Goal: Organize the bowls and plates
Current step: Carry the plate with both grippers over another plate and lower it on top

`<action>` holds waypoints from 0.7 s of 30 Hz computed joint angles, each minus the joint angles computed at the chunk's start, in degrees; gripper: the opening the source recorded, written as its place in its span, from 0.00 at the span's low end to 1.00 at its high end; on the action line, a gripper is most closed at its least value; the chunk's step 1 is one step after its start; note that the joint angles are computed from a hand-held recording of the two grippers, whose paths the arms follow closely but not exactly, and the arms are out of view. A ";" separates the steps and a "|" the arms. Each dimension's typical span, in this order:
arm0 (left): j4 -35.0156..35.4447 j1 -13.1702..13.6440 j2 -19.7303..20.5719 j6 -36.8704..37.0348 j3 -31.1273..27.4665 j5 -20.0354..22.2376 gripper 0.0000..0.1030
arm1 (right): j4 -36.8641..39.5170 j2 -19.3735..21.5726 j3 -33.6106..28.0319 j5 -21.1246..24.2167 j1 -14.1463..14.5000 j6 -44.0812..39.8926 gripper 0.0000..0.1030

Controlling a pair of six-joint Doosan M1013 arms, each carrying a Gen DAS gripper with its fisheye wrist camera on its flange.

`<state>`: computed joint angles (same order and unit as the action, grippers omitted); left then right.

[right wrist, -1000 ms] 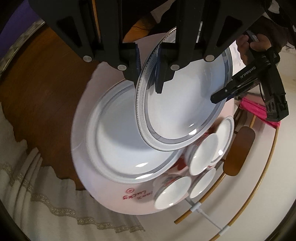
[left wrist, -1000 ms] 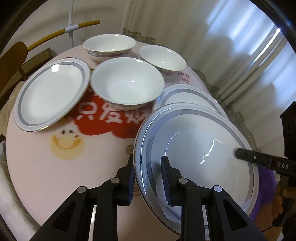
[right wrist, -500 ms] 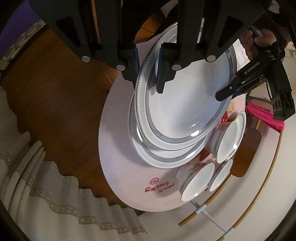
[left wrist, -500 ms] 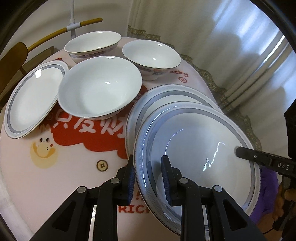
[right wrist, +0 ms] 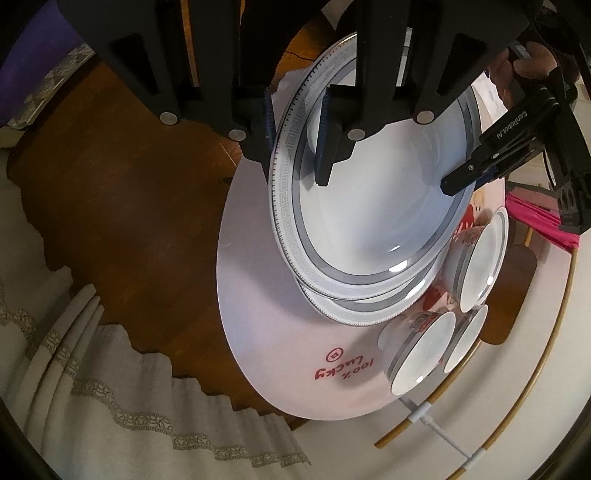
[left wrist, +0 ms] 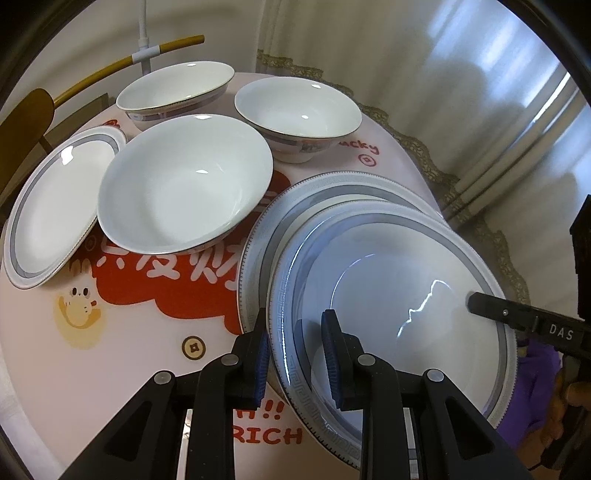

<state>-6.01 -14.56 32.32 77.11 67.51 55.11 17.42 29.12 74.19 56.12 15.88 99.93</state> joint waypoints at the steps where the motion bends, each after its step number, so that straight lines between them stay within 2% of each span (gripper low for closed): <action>1: 0.06 -0.01 0.04 -0.03 -0.01 -0.12 0.21 | 0.23 -0.02 0.12 -0.25 -0.06 0.09 0.19; 8: 1.85 -0.22 0.10 -0.72 0.16 -1.07 0.21 | 1.71 0.51 0.08 -1.63 -0.30 -0.32 0.19; 21: 4.90 -0.66 -0.25 -1.24 0.63 -1.65 0.22 | 8.84 1.56 0.39 -3.18 -1.49 -5.33 0.19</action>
<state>-1.11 -15.22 32.07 75.87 68.14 53.46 26.26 30.68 74.58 52.93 14.39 94.60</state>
